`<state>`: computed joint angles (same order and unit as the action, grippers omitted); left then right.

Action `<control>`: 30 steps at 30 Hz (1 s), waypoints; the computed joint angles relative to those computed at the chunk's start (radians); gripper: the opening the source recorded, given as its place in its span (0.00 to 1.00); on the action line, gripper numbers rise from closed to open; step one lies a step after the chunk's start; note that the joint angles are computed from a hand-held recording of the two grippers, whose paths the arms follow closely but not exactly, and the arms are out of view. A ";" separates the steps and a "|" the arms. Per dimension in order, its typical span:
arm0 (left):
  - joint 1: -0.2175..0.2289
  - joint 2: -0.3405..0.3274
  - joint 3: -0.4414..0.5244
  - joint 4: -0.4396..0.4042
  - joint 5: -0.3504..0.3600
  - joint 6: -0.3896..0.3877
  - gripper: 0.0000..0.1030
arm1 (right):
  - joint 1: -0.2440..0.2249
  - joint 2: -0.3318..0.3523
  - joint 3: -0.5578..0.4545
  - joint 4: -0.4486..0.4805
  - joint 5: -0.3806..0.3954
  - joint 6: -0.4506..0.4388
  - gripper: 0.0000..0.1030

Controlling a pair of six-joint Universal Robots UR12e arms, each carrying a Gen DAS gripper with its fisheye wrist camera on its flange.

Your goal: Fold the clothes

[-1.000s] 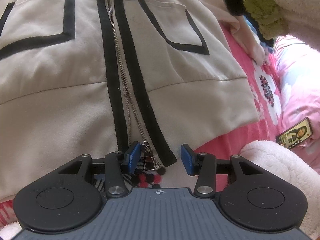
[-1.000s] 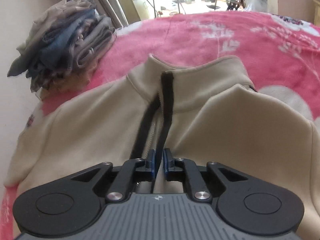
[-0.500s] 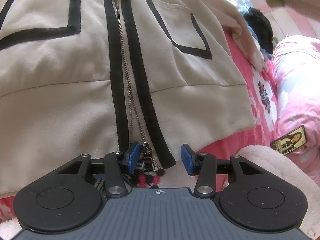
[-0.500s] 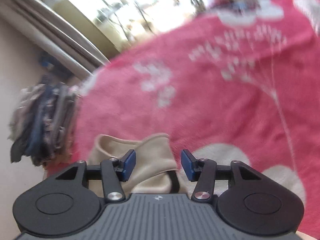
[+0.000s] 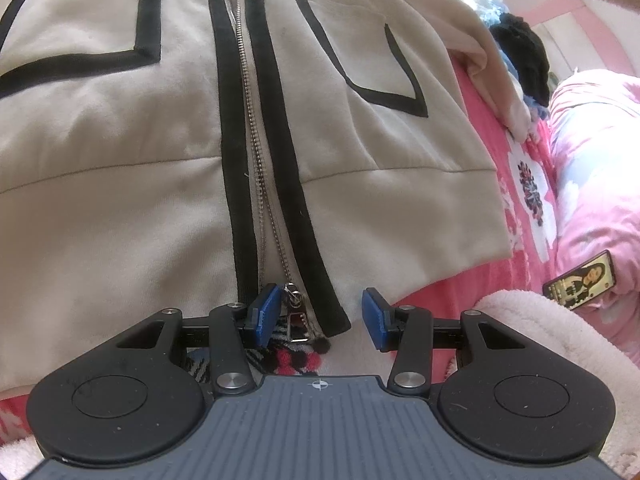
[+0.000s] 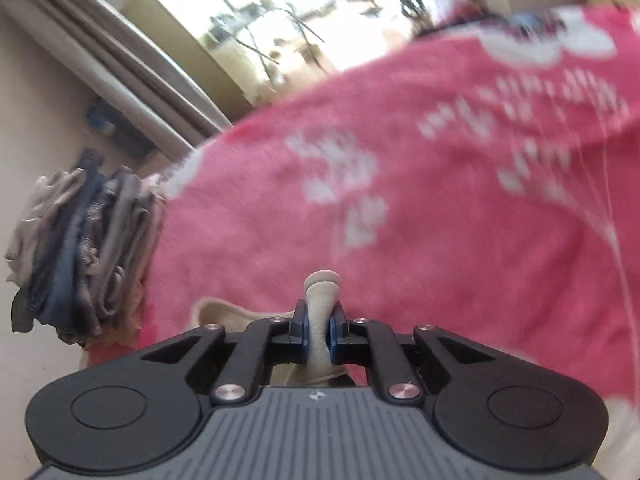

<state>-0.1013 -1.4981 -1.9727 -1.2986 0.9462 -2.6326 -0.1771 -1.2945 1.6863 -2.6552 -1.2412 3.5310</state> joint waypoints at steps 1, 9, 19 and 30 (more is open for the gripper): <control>0.001 -0.001 0.000 -0.001 -0.001 0.000 0.44 | 0.003 0.006 -0.014 0.006 -0.006 -0.015 0.10; 0.005 -0.001 0.002 -0.009 -0.004 0.005 0.44 | 0.036 0.039 -0.050 0.052 -0.122 -0.029 0.12; 0.010 -0.006 0.007 -0.025 -0.012 0.016 0.44 | 0.041 -0.049 -0.005 0.008 -0.187 -0.111 0.47; 0.002 0.010 -0.005 0.003 0.001 0.044 0.46 | 0.258 0.055 -0.082 0.215 -0.538 -0.474 0.42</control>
<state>-0.0988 -1.4883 -1.9779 -1.2959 0.9473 -2.5887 0.0805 -1.2399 1.6045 -2.4398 -1.7797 3.0567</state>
